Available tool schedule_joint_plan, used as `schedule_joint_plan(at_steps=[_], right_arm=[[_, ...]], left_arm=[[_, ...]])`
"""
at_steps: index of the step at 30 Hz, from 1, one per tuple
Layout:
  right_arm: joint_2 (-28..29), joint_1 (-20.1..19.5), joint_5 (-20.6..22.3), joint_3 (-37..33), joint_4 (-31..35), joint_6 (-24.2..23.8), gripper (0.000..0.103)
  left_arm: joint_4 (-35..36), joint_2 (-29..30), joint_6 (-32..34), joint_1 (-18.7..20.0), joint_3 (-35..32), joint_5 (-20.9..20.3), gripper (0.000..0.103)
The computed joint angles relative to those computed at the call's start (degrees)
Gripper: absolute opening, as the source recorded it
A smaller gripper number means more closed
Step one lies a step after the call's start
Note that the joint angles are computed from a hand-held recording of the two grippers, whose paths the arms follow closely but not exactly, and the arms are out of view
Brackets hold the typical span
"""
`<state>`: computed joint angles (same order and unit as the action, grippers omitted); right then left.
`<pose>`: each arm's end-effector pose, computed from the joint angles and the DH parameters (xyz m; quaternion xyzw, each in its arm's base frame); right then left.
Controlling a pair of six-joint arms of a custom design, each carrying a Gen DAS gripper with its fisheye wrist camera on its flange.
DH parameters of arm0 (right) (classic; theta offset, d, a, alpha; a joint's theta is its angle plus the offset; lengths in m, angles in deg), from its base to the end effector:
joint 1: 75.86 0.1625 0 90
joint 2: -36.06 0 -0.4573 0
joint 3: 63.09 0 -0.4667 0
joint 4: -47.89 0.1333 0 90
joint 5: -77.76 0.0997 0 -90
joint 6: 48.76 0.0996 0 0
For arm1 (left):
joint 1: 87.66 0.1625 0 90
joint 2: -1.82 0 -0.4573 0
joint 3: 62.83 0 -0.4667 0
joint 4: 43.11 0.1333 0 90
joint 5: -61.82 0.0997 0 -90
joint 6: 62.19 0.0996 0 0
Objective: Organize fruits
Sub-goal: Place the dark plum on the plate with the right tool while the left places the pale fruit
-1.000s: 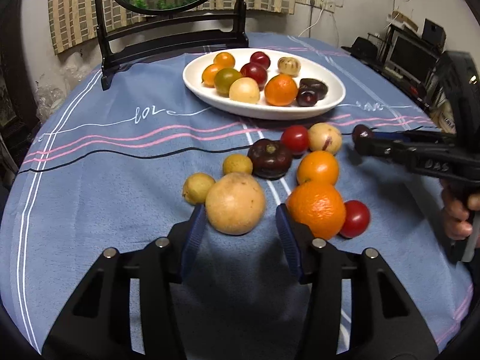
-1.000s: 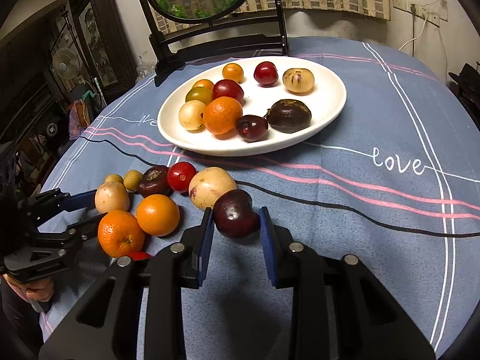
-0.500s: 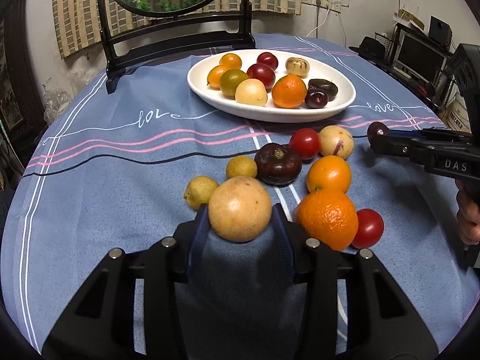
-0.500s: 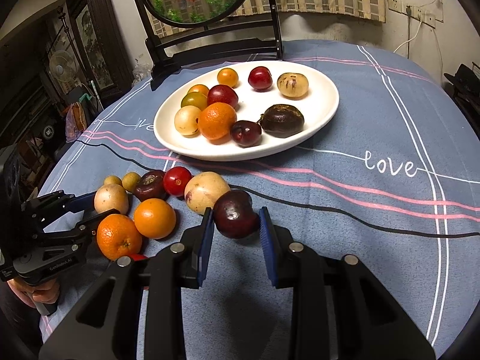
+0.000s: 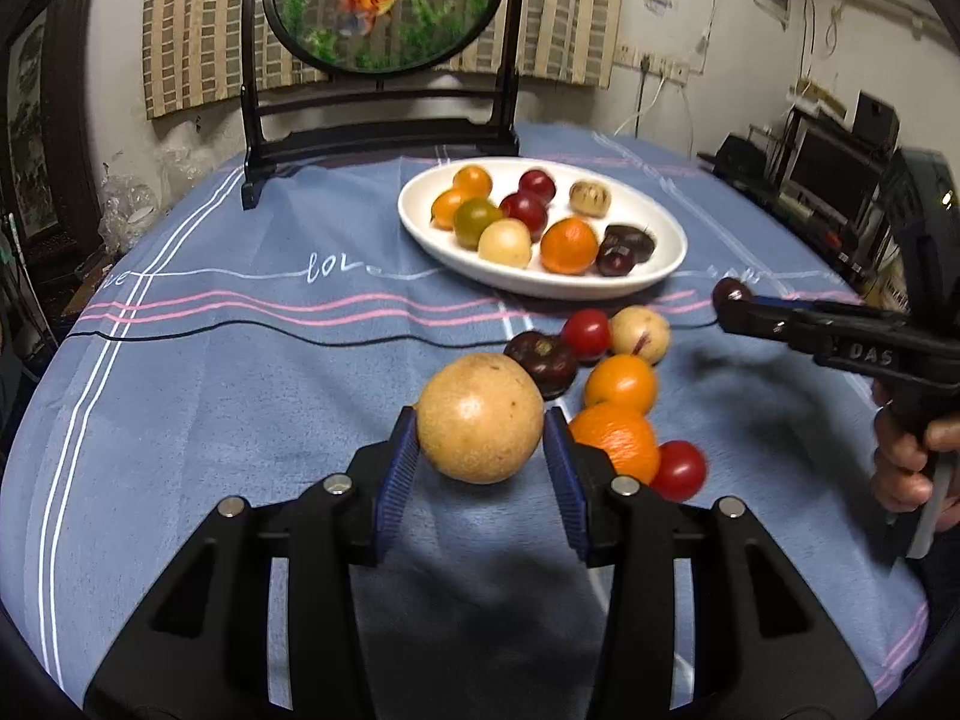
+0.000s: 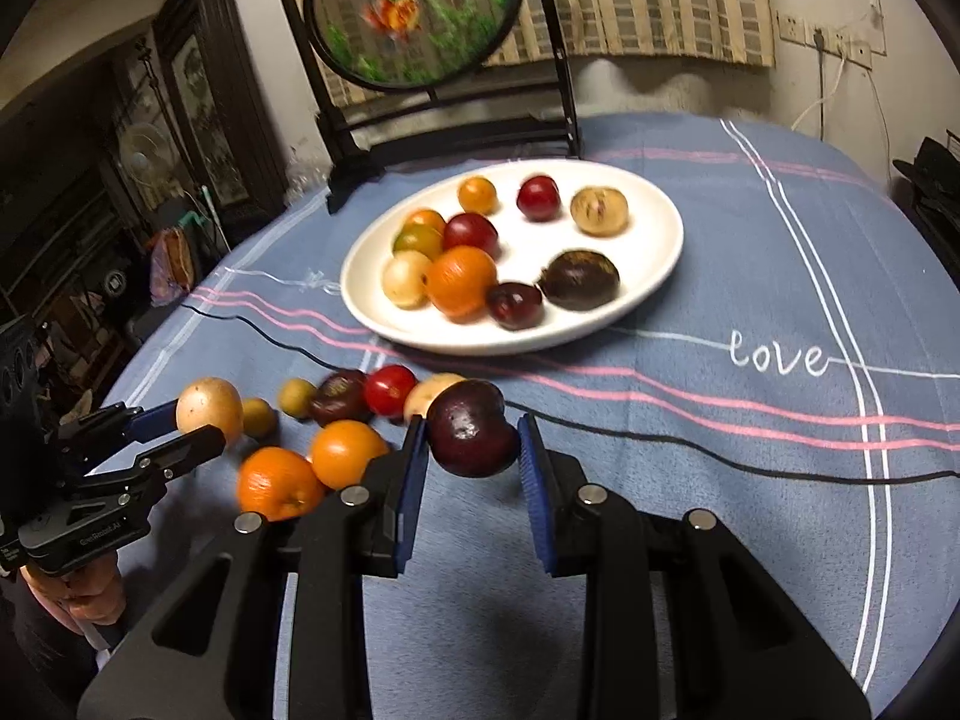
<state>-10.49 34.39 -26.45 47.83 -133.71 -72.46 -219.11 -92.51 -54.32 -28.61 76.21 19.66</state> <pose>0.3268 -0.5714 0.0335 0.3339 -0.9053 0.2299 0.1272 -0.0364 -0.4634 0.3057 0.1494 0.8543 -0.3917 0.3073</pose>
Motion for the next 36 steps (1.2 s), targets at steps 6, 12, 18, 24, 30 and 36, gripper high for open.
schedule_joint_plan(at_steps=[6,12,18,24,30,36], right_arm=[[-0.7,0.3,3.1,1.1,-2.7,-1.8,0.031],[0.1,0.9,1.1,0.1,-3.4,-1.8,0.031],[2.3,1.6,0.4,-4.1,-3.4,-0.8,0.031],[6.7,0.9,0.5,-9.8,-6.2,-1.1,0.031],[10.4,0.4,-2.7,-15.5,-2.6,-0.6,0.031],[12.5,-0.3,-2.8,-19.3,1.1,-0.3,0.031]], left_arm=[[1.4,-2.2,-0.2,-0.7,-0.3,-4.4,0.043],[3.3,-0.3,1.0,-0.1,-4.1,-7.1,0.043],[1.8,5.8,6.1,0.6,-10.8,-7.1,0.043],[2.5,14.6,7.4,4.4,-21.0,-6.0,0.043],[7.0,21.8,6.2,8.2,-30.3,-7.1,0.043],[9.6,25.2,5.3,10.1,-34.5,-7.8,0.043]])
